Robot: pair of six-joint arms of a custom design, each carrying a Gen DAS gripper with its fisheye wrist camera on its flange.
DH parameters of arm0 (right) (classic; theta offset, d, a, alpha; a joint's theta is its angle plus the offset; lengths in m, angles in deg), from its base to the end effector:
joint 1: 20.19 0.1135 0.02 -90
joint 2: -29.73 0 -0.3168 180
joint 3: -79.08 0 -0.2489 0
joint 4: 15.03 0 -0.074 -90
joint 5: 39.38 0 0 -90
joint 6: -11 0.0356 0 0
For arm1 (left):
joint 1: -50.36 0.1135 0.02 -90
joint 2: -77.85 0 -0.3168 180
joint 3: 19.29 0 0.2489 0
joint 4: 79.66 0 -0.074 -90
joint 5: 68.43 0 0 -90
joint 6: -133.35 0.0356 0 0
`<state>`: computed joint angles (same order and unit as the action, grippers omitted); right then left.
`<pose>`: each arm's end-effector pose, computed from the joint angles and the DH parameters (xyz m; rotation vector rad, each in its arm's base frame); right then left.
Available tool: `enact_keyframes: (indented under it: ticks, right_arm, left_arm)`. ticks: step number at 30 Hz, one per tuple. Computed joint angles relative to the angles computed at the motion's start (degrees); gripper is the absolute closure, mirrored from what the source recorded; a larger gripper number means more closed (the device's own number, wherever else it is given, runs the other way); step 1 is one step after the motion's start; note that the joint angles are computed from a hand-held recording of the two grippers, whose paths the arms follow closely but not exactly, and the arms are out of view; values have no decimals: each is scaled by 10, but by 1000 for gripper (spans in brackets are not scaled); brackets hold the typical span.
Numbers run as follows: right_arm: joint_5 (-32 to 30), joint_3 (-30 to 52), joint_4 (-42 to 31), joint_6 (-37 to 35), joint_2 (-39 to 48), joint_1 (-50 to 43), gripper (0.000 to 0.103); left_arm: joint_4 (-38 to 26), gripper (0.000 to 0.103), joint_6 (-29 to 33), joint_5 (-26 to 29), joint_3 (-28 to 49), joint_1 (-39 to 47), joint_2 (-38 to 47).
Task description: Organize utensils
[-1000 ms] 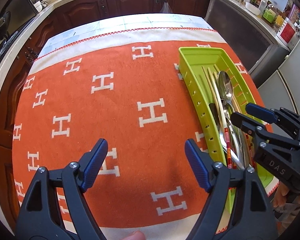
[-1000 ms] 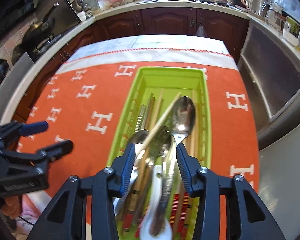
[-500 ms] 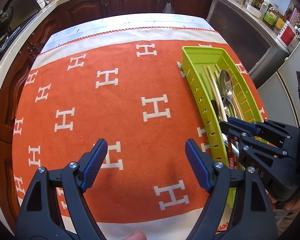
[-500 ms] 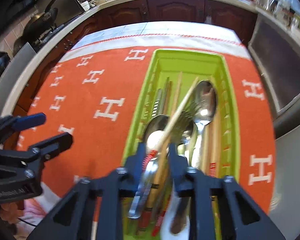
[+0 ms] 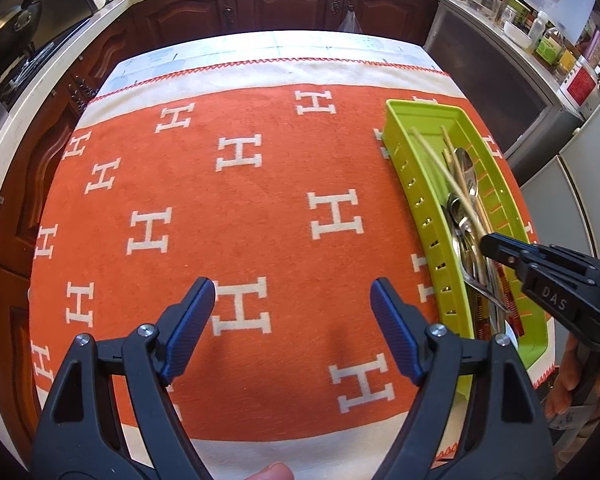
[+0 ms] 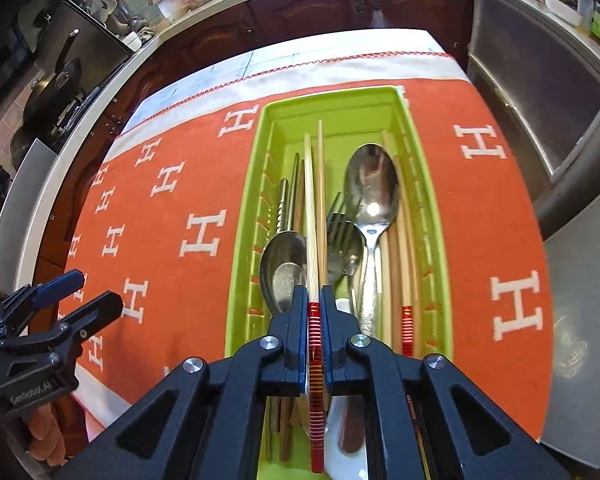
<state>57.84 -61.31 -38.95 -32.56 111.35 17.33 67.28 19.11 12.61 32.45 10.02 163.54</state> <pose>0.1640 0.1203 0.1605 0.2493 2.7234 0.2617 0.1906 -0.1546 0.1899 0.3377 2.6973 -0.1153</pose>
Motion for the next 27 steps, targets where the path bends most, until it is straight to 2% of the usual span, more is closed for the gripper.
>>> enact_keyframes:
  ticks: [6,12,17,27]
  right_arm:
    - [74,27,-79,14,1,44,97]
    - [83,40,-113,31,-4,82,94]
    - [105,52,-142,67,-32,122,81]
    - [180,107,-233,185,-73,250,66]
  left_arm:
    - [-2,25,4,-3,-16,12,-21]
    - [-8,25,6,-8,-33,20,-47]
    - [-19,25,7,-17,-44,21,-72]
    - [-79,25,-10,-64,-52,-16,-162]
